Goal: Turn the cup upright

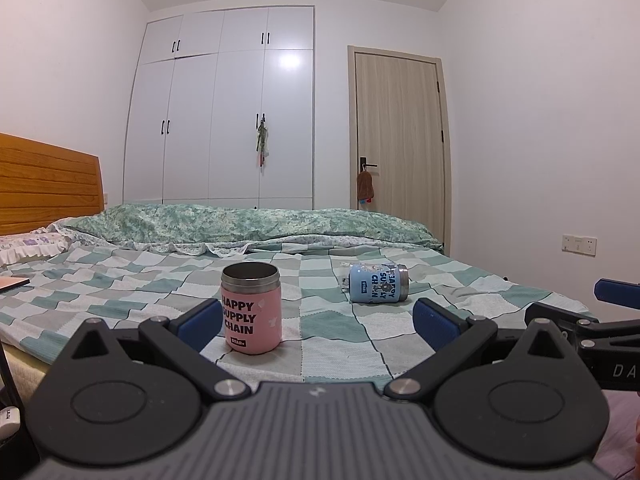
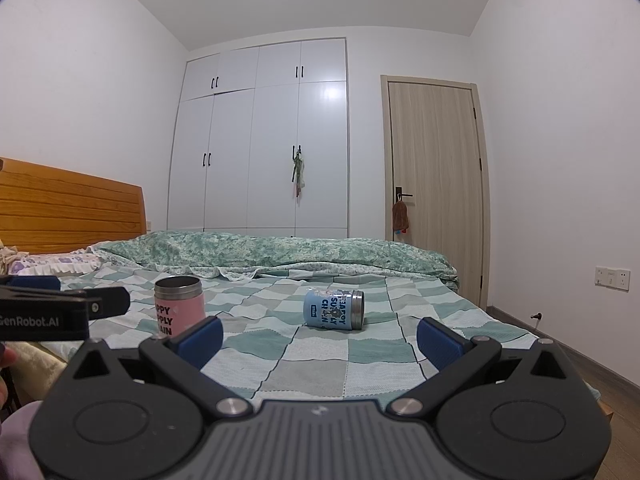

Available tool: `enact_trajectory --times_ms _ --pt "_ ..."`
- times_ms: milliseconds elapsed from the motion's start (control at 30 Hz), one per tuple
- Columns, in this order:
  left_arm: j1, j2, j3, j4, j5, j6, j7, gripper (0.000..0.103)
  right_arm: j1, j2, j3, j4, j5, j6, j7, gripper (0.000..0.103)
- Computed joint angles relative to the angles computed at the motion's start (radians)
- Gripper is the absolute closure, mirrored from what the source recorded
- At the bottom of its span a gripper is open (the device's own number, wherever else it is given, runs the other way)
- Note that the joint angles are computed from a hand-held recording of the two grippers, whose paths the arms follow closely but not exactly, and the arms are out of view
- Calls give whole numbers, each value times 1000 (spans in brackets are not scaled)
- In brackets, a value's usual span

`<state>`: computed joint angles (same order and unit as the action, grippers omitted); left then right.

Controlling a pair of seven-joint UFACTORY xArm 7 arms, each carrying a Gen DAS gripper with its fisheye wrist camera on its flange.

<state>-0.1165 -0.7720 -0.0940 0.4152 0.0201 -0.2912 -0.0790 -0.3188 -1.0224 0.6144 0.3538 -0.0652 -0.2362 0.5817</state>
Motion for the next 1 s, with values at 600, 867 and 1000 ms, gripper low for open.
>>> enact_trajectory --times_ms 600,867,1000 --pt "5 -3 -5 4 3 3 -4 0 -1 1 0 0 -2 -1 2 0" --pt "4 -7 -6 4 3 5 -4 0 -8 3 12 -1 2 -4 5 0" --pt "2 -6 -5 5 4 8 -4 0 -22 21 15 7 -3 -17 1 0"
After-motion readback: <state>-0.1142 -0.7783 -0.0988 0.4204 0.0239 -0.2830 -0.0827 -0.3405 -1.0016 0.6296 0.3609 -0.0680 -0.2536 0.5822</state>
